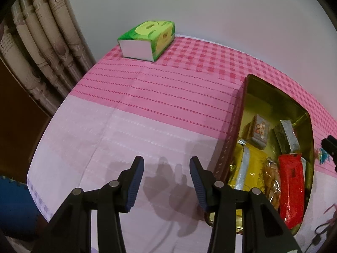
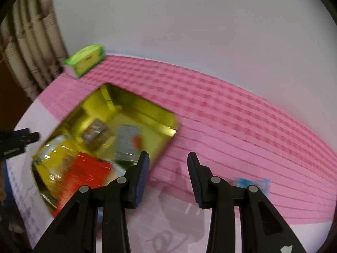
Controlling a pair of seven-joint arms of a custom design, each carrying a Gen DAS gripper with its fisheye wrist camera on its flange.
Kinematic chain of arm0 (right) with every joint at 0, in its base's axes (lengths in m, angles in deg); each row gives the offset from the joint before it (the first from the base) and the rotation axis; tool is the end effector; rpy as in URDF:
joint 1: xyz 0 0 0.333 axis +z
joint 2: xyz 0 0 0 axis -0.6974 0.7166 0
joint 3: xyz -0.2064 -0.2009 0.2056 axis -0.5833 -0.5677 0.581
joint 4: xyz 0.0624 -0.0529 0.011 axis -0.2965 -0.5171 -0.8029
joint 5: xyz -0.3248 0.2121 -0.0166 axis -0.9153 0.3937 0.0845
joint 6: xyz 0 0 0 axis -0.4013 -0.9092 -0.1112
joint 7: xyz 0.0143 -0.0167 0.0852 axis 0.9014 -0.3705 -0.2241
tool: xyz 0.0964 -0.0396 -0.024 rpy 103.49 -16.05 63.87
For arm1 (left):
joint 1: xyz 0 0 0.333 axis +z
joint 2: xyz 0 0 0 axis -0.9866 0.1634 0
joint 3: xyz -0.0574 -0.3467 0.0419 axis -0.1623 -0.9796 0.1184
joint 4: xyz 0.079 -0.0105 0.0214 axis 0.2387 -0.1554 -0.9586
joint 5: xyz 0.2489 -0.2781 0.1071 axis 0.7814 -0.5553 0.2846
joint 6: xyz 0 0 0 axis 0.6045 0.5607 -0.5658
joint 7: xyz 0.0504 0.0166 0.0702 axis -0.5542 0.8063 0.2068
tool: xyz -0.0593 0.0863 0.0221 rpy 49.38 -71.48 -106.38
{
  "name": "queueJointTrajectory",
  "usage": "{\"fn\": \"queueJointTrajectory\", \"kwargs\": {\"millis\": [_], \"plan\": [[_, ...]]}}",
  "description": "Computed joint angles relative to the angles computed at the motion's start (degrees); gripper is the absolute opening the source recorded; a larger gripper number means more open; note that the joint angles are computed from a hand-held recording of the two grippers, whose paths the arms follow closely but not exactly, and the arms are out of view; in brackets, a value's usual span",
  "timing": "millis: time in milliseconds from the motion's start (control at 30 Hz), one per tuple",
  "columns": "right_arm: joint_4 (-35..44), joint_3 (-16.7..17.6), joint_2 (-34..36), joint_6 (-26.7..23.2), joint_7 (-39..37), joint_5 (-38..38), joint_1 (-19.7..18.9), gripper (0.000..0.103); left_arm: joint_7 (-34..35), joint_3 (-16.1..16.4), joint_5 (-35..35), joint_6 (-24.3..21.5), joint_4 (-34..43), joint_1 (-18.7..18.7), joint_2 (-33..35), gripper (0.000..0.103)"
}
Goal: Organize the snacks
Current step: 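Grasp the blue-wrapped candy with the right gripper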
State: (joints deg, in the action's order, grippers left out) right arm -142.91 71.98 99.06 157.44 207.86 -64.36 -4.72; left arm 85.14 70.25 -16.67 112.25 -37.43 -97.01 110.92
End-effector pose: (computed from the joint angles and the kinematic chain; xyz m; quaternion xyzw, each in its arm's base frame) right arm 0.6703 0.4540 0.3742 -0.7279 0.6151 -0.1975 0.2297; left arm 0.6547 -0.2535 0.3628 -0.7233 0.6437 -0.1319 0.2124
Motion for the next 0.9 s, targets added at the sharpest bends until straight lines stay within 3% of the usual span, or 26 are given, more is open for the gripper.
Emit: {"fn": "queueJointTrajectory", "kwargs": {"millis": [133,300,533,667,700,767,900], "plan": [[-8.0,-3.1,-3.8,1.7,5.0,-1.3,-0.1,0.036,-0.5,0.3,0.9,0.1,0.0,-0.6,0.0,0.046],[-14.0,-3.3,-5.9,3.1,8.2,-2.5,-1.8,0.036,-0.9,0.7,2.6,-0.3,0.3,-1.2,0.2,0.046],[-15.8,-2.0,-4.9,6.0,8.4,-0.7,-4.2,0.043,-1.3,0.5,4.1,1.7,0.3,-1.7,0.8,0.046],[-14.9,-1.2,-3.2,7.4,6.6,1.5,-5.1,0.043,-2.2,1.6,7.0,-1.9,1.9,-4.3,1.3,0.046],[-15.5,-2.4,-3.1,8.8,7.0,0.9,-4.2,0.043,-2.4,1.5,7.4,-2.4,2.0,-4.5,1.1,0.046],[-15.7,-3.6,-2.8,10.1,6.7,0.4,-3.3,0.042,-3.3,0.9,7.0,-1.0,1.1,-3.9,0.1,0.046],[-18.4,-5.9,-3.6,13.3,7.0,0.0,-1.7,0.030,-3.9,0.2,6.7,-2.5,1.3,-4.1,-1.0,0.046]]}}
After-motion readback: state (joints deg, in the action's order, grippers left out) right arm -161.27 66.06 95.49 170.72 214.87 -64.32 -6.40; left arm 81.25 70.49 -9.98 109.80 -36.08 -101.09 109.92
